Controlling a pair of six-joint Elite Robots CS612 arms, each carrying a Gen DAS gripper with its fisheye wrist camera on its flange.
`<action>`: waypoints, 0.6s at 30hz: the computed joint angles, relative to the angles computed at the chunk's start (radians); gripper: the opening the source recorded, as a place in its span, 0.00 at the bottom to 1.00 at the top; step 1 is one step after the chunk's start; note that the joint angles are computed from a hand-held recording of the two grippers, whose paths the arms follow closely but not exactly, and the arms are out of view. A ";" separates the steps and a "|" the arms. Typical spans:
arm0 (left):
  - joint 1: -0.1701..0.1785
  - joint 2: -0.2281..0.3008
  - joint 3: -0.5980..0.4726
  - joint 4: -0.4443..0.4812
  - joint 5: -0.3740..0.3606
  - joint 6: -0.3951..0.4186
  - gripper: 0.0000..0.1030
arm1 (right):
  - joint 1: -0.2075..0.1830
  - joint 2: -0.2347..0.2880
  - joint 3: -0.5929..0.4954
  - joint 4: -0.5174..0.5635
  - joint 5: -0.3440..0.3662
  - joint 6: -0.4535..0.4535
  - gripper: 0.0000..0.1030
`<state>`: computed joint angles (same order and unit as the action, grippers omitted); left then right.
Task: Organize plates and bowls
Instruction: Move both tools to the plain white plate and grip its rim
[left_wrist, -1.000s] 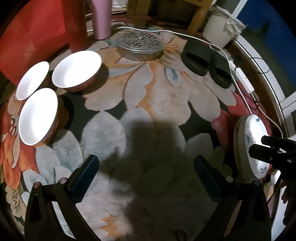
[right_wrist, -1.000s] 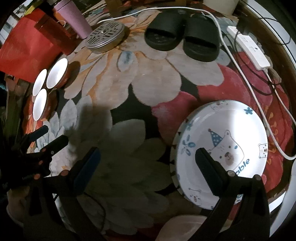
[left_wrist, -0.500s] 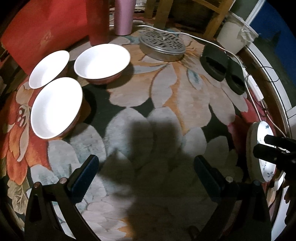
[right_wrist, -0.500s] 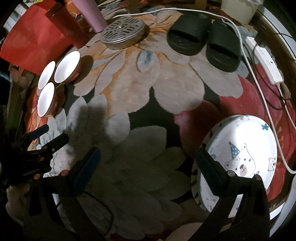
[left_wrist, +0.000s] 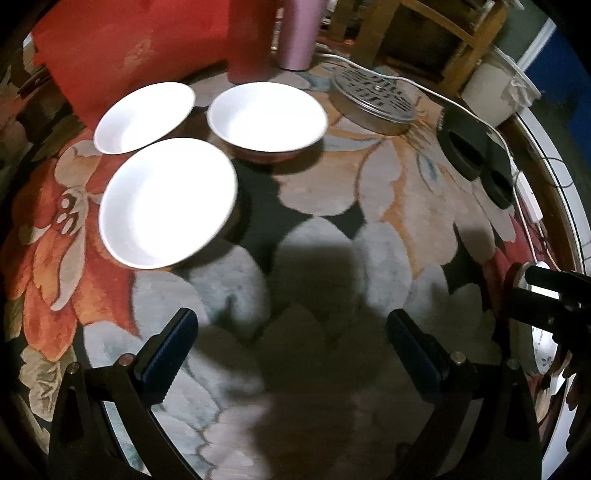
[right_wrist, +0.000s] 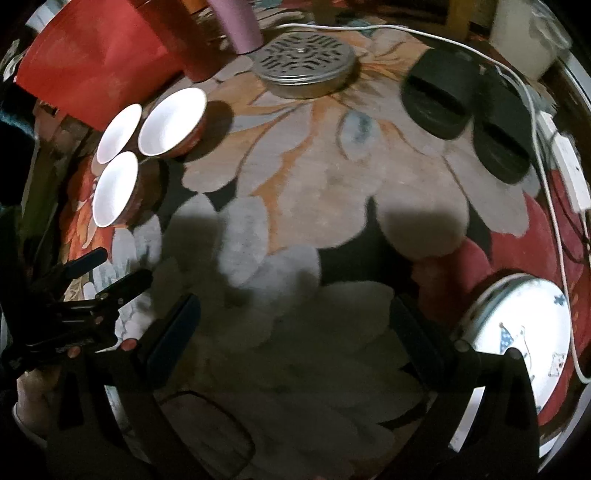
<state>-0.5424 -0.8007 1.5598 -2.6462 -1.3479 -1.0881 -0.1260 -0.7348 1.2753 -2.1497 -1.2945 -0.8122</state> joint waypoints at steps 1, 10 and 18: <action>0.002 -0.003 0.006 -0.003 0.003 -0.005 0.99 | 0.003 0.000 0.001 0.003 0.002 -0.005 1.00; 0.023 -0.040 0.084 -0.028 0.026 -0.082 0.99 | 0.047 -0.001 0.003 0.019 0.026 -0.049 1.00; 0.038 -0.068 0.141 -0.033 0.043 -0.131 0.99 | 0.098 0.009 0.004 0.024 0.059 -0.069 1.00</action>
<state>-0.5046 -0.8686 1.7012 -2.6796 -1.3047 -1.2196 -0.0281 -0.7256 1.2788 -2.1261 -1.2357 -0.8812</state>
